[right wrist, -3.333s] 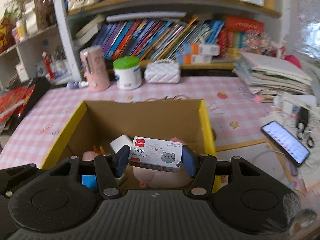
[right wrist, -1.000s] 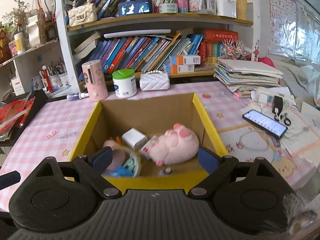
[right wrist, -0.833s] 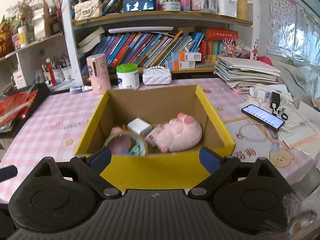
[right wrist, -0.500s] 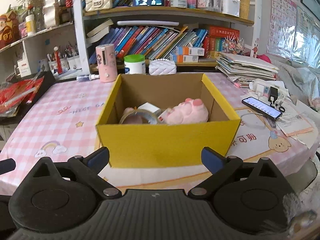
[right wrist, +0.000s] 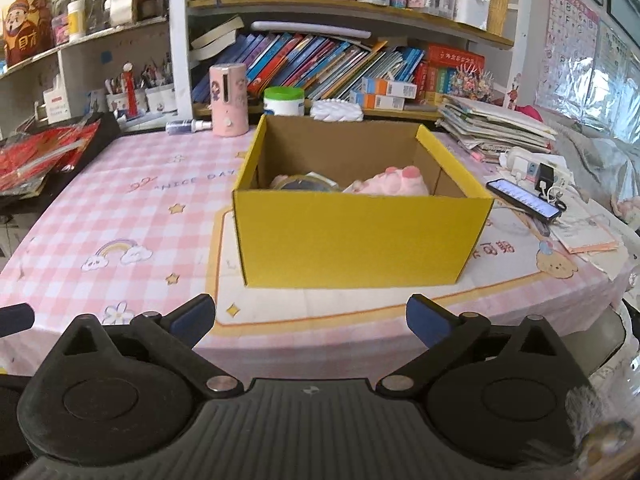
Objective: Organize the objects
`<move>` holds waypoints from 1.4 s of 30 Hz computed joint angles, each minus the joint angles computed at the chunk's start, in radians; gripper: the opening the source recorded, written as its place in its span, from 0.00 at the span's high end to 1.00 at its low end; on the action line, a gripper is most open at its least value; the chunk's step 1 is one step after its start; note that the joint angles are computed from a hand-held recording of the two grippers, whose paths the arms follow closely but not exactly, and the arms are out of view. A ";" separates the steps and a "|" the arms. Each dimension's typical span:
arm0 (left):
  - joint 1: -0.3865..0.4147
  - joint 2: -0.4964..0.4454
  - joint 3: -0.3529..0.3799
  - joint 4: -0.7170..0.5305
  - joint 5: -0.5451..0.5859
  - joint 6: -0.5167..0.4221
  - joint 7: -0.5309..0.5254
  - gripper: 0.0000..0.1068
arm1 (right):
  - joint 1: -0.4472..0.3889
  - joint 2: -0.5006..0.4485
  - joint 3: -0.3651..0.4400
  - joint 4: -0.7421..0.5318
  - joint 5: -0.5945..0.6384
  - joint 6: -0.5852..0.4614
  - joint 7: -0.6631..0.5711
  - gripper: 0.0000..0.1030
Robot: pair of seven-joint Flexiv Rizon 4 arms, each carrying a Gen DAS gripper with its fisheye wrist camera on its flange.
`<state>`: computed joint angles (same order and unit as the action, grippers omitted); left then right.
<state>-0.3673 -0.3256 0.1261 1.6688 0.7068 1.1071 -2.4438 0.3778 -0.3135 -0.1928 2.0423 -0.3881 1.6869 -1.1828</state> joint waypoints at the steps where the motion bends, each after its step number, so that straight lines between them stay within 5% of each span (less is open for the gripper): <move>1: -0.002 0.001 0.001 0.001 0.003 -0.003 0.000 0.08 | -0.001 0.003 0.004 0.004 0.001 -0.003 0.000 0.00; 14: 0.004 0.019 -0.013 0.019 0.006 -0.035 -0.023 0.08 | -0.041 0.018 0.067 0.026 0.001 -0.026 0.006 0.00; 29: 0.012 0.013 -0.023 0.010 -0.021 -0.067 -0.023 0.07 | 0.056 0.023 -0.053 0.053 -0.050 -0.017 0.114 0.00; 42: -0.003 0.020 -0.015 0.006 0.017 -0.075 -0.068 0.06 | -0.010 0.022 0.019 0.040 -0.051 -0.025 0.118 0.00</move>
<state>-0.3707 -0.3058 0.1109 1.6751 0.7241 1.0320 -2.5123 0.3680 -0.2912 -0.1743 2.0824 -0.4387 1.6616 -1.0648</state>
